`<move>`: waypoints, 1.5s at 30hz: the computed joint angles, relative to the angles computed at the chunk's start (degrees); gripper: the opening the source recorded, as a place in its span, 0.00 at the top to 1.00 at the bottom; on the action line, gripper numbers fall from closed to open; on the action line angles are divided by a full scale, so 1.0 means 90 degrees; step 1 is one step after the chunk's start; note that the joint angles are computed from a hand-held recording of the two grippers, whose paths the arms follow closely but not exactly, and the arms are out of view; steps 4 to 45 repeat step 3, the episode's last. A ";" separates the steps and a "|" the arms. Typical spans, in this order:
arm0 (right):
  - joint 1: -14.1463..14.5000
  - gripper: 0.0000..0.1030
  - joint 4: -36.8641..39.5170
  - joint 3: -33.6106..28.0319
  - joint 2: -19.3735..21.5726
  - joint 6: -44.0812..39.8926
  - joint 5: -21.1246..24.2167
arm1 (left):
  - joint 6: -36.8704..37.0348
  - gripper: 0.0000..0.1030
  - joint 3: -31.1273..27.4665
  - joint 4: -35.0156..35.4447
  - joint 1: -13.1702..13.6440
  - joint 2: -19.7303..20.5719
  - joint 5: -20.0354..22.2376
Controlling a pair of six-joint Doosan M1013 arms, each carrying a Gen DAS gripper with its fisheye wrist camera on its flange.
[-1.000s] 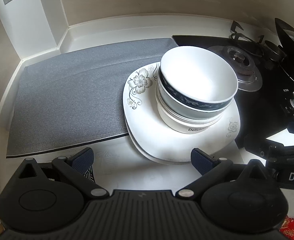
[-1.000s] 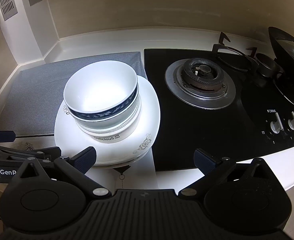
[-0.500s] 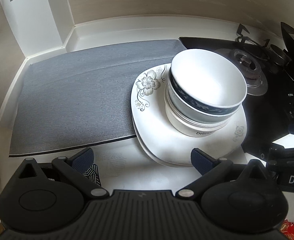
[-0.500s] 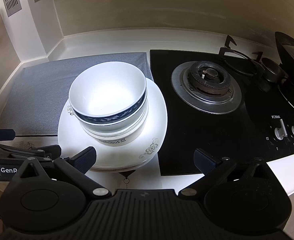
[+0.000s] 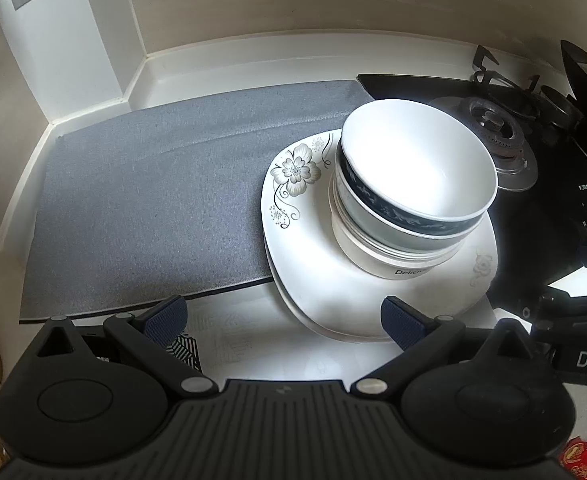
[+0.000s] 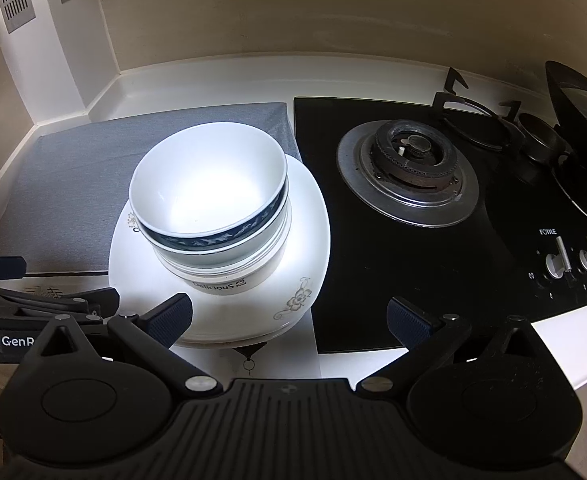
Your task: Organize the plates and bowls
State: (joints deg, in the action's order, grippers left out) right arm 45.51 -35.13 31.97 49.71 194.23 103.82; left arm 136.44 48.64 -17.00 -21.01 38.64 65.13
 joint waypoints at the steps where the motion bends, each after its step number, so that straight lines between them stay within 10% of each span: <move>1: 0.0000 0.00 0.0004 -0.0018 0.0009 0.0000 0.0034 | 0.0022 0.00 0.0001 -0.0008 -0.0001 0.0002 -0.0018; 45: -0.0003 0.00 -0.0007 -0.0083 0.0042 -0.0025 0.0108 | 0.0052 0.00 -0.0008 -0.0049 0.0009 0.0010 -0.0046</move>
